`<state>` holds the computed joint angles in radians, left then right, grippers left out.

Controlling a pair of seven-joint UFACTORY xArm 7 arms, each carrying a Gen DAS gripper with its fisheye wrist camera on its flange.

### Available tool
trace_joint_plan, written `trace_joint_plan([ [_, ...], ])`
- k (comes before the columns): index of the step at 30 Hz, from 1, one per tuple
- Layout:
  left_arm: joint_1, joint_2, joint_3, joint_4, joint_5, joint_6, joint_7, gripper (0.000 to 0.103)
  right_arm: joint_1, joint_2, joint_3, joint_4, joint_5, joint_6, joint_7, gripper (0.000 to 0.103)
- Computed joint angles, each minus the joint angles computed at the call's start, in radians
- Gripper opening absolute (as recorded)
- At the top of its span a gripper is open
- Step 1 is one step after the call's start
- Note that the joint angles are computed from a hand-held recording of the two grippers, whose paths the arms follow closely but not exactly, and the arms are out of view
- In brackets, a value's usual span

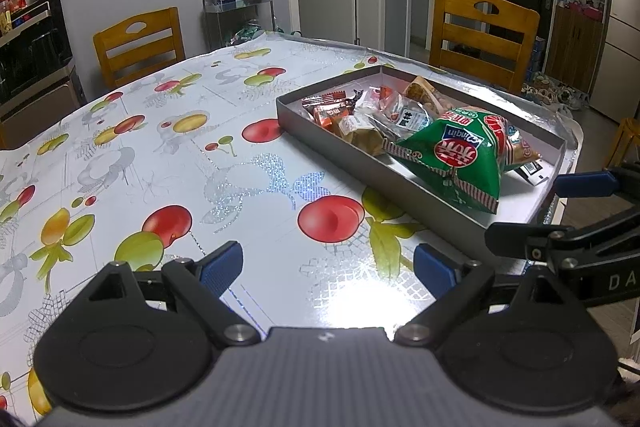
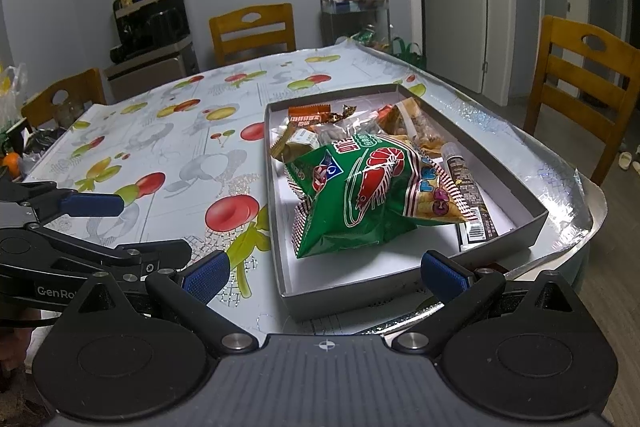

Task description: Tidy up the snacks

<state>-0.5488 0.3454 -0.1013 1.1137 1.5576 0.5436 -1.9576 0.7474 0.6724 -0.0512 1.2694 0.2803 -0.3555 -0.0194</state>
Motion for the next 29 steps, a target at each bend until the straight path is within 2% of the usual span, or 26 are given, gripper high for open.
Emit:
trace_joint_plan([
  [29,0.003,0.017,0.007,0.014,0.004,-0.018,0.003,0.092,-0.002,0.007,-0.006,0.008,-0.008,0.010,0.016,0.103],
])
